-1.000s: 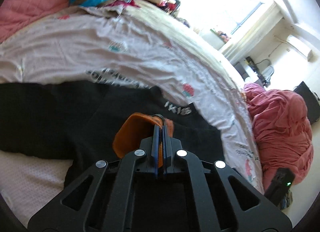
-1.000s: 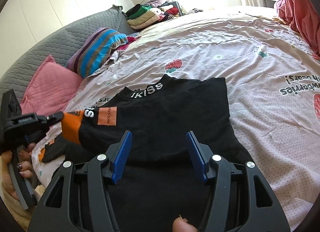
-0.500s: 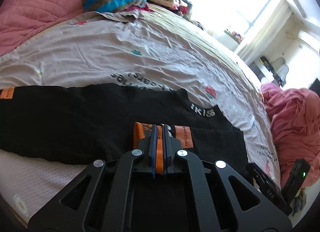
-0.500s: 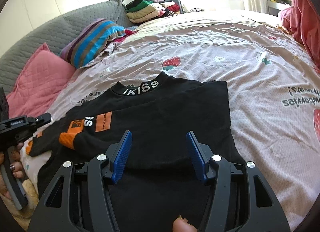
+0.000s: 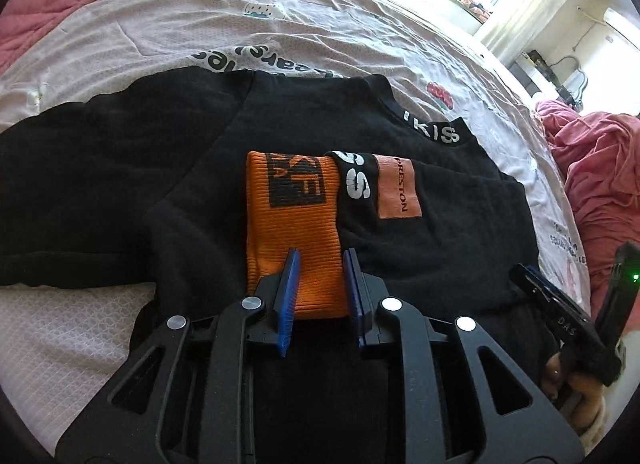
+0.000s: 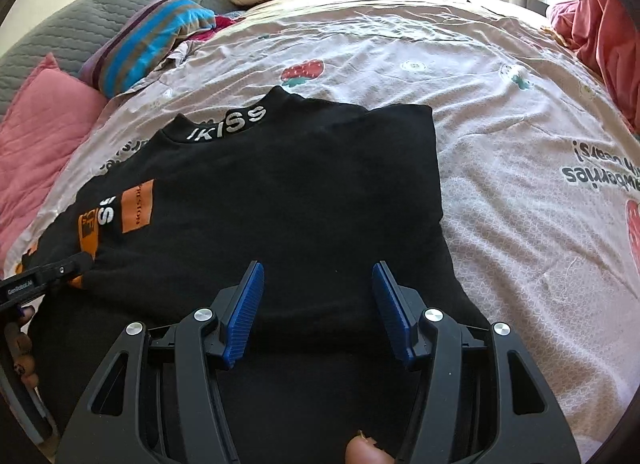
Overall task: Fold small clothes
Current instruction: 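Grasp the laid cuff with the left tool, reposition it on the body, release, then move the left tool to the other sleeve's orange cuff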
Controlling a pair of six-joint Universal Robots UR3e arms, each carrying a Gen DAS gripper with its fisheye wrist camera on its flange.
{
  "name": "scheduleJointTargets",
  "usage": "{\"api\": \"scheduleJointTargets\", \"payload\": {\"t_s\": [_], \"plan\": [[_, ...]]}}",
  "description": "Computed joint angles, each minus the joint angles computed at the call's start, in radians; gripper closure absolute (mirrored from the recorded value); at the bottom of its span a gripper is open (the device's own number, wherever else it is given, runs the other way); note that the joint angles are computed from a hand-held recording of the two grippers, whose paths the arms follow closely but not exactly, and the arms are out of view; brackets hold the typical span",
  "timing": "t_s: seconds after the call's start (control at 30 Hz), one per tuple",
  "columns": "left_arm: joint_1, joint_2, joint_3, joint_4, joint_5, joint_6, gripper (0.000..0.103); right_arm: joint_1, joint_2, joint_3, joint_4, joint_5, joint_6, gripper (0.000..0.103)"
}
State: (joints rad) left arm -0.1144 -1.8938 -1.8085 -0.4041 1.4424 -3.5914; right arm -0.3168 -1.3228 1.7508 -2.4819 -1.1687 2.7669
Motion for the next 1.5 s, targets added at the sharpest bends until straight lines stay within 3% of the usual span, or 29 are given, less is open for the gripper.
{"api": "scheduleJointTargets", "payload": {"t_s": [0.07, 0.13, 0.23, 0.27, 0.43, 0.63, 1.5], "plan": [[-0.008, 0.014, 0.005, -0.02, 0.018, 0.004, 0.082, -0.007, -0.015, 0.005, 0.012, 0.021, -0.004, 0.04], [-0.019, 0.028, 0.005, -0.027, 0.04, -0.002, 0.069, -0.022, -0.039, 0.023, 0.016, 0.055, -0.006, 0.036], [-0.036, 0.053, 0.003, -0.039, 0.077, -0.003, 0.062, -0.038, -0.082, 0.052, 0.027, 0.095, -0.023, 0.031], [-0.042, 0.057, 0.007, -0.046, 0.091, -0.004, 0.06, -0.041, -0.098, 0.065, 0.024, 0.102, -0.029, 0.022], [-0.041, 0.099, -0.02, -0.049, 0.118, -0.01, 0.041, -0.051, -0.158, 0.093, 0.026, 0.15, -0.046, 0.008], [-0.031, 0.16, -0.062, -0.035, 0.153, -0.021, 0.01, -0.026, -0.191, 0.095, 0.016, 0.152, -0.045, 0.005], [0.049, 0.43, -0.266, -0.036, 0.269, -0.016, 0.01, 0.162, -0.248, 0.074, 0.005, 0.149, -0.014, 0.005]]}}
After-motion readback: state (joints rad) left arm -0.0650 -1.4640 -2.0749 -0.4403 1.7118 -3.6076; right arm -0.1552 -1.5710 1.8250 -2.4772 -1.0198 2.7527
